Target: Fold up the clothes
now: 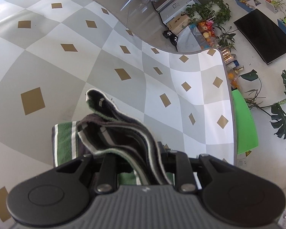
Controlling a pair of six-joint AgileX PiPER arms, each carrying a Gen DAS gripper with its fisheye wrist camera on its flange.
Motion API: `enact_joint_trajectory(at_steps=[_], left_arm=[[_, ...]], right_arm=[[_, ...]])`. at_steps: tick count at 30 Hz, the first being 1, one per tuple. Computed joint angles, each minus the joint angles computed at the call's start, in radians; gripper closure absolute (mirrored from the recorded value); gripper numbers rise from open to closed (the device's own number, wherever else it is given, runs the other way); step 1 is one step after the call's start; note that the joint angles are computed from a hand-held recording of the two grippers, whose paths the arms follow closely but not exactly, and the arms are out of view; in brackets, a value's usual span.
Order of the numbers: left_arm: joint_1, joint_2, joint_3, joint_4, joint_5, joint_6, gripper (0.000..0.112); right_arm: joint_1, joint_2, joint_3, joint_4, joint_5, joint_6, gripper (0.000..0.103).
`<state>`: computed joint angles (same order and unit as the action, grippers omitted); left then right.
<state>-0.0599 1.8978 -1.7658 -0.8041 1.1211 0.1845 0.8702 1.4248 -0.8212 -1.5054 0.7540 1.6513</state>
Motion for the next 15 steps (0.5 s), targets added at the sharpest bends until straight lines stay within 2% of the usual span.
enact_joint_trajectory(at_steps=[4,15], left_arm=[[-0.071,0.013,-0.029,0.028,-0.014,-0.033,0.093],[-0.247,0.099,-0.105,0.109,-0.04,-0.114,0.09]], right_arm=[[-0.049,-0.044,0.004,0.045,-0.008,-0.018,0.097],[-0.094,-0.169,0.079,0.226,0.053,-0.067,0.097]])
